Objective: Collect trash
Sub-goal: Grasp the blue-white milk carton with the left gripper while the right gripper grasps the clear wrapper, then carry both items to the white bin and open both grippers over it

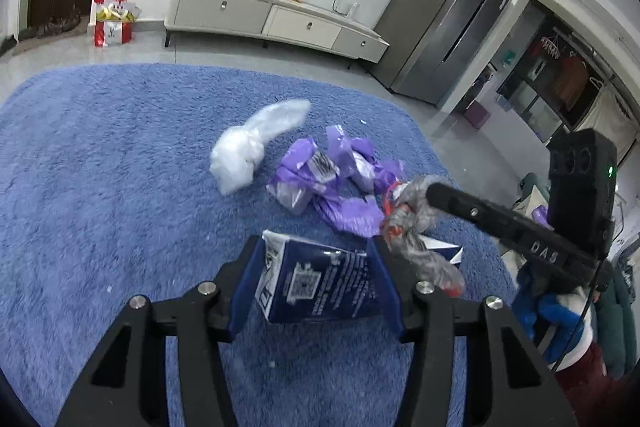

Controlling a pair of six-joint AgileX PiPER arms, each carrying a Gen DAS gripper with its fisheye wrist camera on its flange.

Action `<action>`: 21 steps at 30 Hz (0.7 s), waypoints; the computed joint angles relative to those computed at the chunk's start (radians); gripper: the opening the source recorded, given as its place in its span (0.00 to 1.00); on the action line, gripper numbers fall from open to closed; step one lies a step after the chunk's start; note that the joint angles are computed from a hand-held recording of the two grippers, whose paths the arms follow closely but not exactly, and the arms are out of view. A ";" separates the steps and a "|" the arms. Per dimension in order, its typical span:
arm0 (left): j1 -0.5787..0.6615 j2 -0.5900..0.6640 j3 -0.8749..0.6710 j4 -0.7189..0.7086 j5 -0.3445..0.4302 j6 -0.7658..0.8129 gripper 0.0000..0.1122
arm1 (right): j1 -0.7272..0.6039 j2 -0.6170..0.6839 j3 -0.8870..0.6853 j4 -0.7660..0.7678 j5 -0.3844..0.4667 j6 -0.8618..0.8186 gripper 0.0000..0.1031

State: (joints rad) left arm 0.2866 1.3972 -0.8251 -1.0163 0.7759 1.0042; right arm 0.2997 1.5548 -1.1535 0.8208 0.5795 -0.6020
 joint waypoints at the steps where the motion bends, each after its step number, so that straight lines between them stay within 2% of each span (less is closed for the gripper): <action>1: 0.001 -0.024 0.019 0.002 -0.005 0.005 0.42 | 0.001 -0.019 0.014 -0.002 -0.005 0.002 0.04; 6: 0.024 -0.107 0.085 0.005 0.004 0.001 0.40 | -0.001 -0.106 0.071 0.010 -0.010 0.000 0.04; 12: 0.051 -0.216 0.134 0.028 0.045 -0.059 0.40 | 0.008 -0.212 0.105 -0.052 0.004 0.074 0.04; 21: 0.176 -0.368 0.113 0.098 0.209 -0.140 0.40 | 0.000 -0.365 0.133 -0.143 0.051 0.176 0.04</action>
State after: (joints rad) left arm 0.4626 1.0297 -0.7119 -0.9187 0.9851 0.8639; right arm 0.3000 1.1895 -1.0210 0.6775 0.6304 -0.4258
